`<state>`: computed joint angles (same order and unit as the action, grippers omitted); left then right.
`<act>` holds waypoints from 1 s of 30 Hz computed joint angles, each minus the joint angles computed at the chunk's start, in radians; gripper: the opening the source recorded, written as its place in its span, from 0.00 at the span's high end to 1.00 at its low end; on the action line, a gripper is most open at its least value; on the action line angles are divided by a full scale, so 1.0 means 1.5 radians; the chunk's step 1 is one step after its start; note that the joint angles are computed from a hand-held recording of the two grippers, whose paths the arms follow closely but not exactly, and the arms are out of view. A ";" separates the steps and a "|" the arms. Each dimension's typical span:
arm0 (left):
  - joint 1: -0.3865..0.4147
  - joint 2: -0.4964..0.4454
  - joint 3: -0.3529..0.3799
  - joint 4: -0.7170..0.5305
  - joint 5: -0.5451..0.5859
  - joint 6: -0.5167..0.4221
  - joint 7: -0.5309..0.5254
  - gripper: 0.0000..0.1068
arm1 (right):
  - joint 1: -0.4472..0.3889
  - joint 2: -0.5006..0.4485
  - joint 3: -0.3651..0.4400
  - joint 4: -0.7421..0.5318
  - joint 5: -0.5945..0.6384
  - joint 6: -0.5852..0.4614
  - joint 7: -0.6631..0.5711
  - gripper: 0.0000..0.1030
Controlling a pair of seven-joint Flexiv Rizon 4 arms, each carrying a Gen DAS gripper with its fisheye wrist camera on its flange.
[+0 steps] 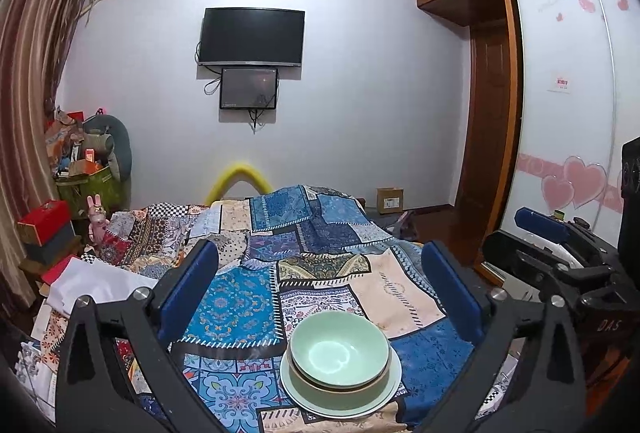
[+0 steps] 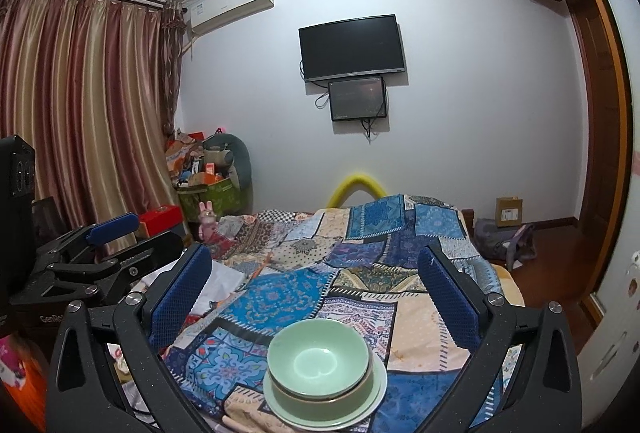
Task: Organize plates and bowls
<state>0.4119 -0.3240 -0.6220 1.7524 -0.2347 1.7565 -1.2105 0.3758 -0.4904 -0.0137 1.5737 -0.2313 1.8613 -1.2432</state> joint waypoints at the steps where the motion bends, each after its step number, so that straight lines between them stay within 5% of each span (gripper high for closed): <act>1: 0.000 0.000 0.000 0.000 0.000 0.000 0.000 0.04 | 0.000 0.000 0.000 0.000 0.000 0.000 0.000 0.00; 30: -0.014 -0.007 0.012 -0.009 -0.020 -0.007 0.012 0.04 | 0.000 0.002 0.000 0.004 0.002 0.003 -0.004 0.00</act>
